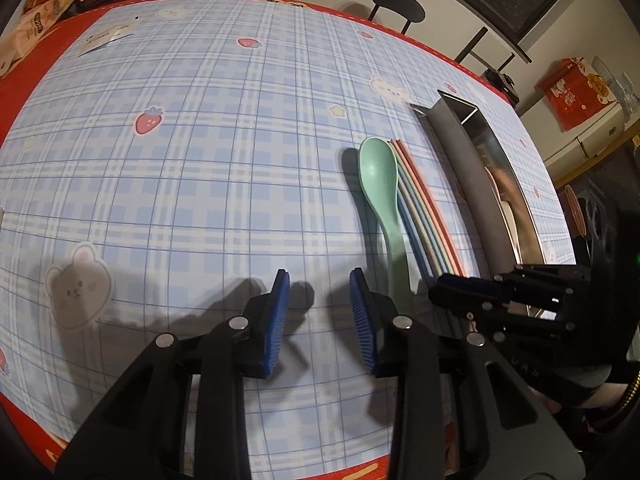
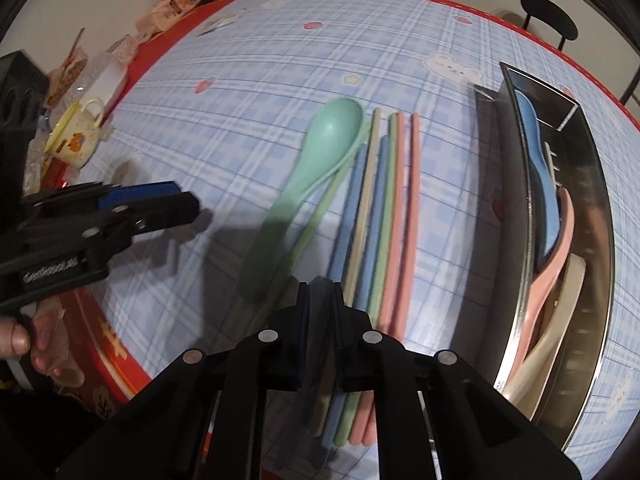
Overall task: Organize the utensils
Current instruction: 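Close the left tool on the green spoon handle and lift it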
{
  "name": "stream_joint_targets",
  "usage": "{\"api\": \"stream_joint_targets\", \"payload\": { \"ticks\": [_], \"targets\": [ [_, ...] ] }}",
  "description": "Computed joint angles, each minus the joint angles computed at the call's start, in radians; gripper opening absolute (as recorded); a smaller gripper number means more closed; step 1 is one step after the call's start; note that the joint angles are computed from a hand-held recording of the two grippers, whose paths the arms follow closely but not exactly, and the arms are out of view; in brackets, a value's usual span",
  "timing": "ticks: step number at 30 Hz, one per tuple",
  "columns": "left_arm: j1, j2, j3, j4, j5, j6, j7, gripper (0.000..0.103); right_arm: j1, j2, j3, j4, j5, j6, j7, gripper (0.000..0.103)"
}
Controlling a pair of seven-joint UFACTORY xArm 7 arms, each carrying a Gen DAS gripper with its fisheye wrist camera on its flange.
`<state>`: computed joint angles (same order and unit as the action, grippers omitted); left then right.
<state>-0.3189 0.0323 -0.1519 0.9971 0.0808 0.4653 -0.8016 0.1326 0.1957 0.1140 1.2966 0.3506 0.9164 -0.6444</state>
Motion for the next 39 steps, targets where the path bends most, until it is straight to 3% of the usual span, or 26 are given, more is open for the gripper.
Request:
{"api": "stream_joint_targets", "payload": {
  "ticks": [6,13,23,25,28,35,37,39],
  "targets": [
    [0.001,0.003,0.001,-0.001,-0.004,-0.001,-0.004,0.033,-0.001,-0.001,-0.001,-0.015,-0.004,-0.017,0.012,0.01],
    [-0.001,0.014,0.0,0.005,-0.028,-0.002,0.011,0.033,0.011,-0.069,0.001,-0.133,-0.023,-0.139,-0.063,0.008],
    [-0.002,0.053,-0.01,0.035,-0.131,-0.037,0.122,0.033,-0.016,-0.055,-0.013,-0.109,0.066,-0.07,-0.056,0.007],
    [0.003,0.069,-0.016,0.045,-0.19,-0.068,0.173,0.033,-0.015,-0.06,-0.012,-0.117,0.066,-0.077,-0.06,0.007],
    [0.022,0.097,-0.034,0.058,-0.327,-0.127,0.263,0.018,-0.012,-0.068,-0.011,-0.13,0.062,-0.092,-0.069,0.007],
    [0.076,0.165,-0.088,0.093,-0.601,-0.205,0.402,0.018,-0.014,-0.073,-0.013,-0.138,0.076,-0.096,-0.085,0.007],
    [0.115,0.187,-0.14,0.101,-0.736,-0.238,0.504,0.019,-0.014,-0.072,-0.013,-0.136,0.079,-0.096,-0.086,0.007],
    [0.12,0.198,-0.149,0.108,-0.795,-0.236,0.538,0.019,-0.014,-0.071,-0.013,-0.136,0.083,-0.095,-0.087,0.007]
  ]
}}
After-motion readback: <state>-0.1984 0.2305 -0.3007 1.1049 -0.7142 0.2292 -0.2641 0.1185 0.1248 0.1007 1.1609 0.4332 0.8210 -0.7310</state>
